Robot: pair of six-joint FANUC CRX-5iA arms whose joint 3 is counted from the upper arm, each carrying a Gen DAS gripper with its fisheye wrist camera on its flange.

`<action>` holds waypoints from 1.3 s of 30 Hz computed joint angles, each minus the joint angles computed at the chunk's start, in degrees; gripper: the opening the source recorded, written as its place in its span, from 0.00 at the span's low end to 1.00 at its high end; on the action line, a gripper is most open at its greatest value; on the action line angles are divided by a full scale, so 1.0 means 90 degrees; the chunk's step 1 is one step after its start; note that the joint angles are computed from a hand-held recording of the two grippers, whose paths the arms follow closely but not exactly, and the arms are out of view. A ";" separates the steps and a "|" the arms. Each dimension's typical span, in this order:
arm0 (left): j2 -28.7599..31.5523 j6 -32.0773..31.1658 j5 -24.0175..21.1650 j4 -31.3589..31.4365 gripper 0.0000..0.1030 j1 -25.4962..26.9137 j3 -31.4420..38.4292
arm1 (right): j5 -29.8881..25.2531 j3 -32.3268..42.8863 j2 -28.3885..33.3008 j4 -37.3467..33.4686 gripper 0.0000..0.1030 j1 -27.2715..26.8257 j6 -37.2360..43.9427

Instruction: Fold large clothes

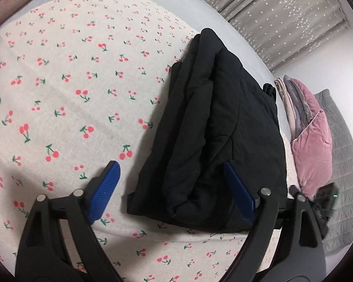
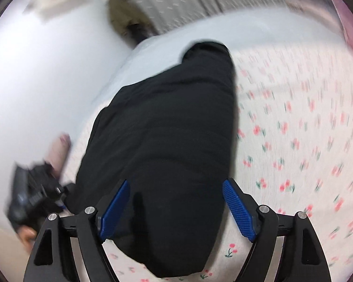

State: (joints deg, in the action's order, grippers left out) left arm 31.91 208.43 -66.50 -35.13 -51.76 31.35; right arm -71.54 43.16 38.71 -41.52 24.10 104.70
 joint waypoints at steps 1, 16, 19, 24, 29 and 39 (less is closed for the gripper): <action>-0.0045 0.0050 0.0098 -0.0008 0.87 0.0003 -0.0079 | -0.0194 0.0169 0.0159 -0.0153 0.80 -0.0076 -0.0136; -0.0316 0.0309 0.1053 0.0158 0.92 0.0101 -0.0639 | -0.0612 0.0315 0.0608 -0.1395 0.83 -0.0433 -0.0058; -0.0260 0.0237 0.0940 0.0186 0.93 0.0091 -0.0565 | -0.0556 0.0225 0.0560 -0.1411 0.83 -0.0439 0.0059; -0.0047 -0.0059 0.0891 0.0333 0.94 0.0167 -0.0320 | -0.0537 0.0164 0.0539 -0.1438 0.83 -0.0447 0.0150; 0.0279 -0.0588 0.0309 0.0423 0.89 0.0187 0.0230 | -0.0410 0.0097 0.0487 -0.1346 0.84 -0.0375 0.0231; 0.0563 -0.0961 -0.0273 0.0213 0.68 0.0113 0.0800 | 0.0055 -0.0234 0.0195 -0.0796 0.83 -0.0086 0.0289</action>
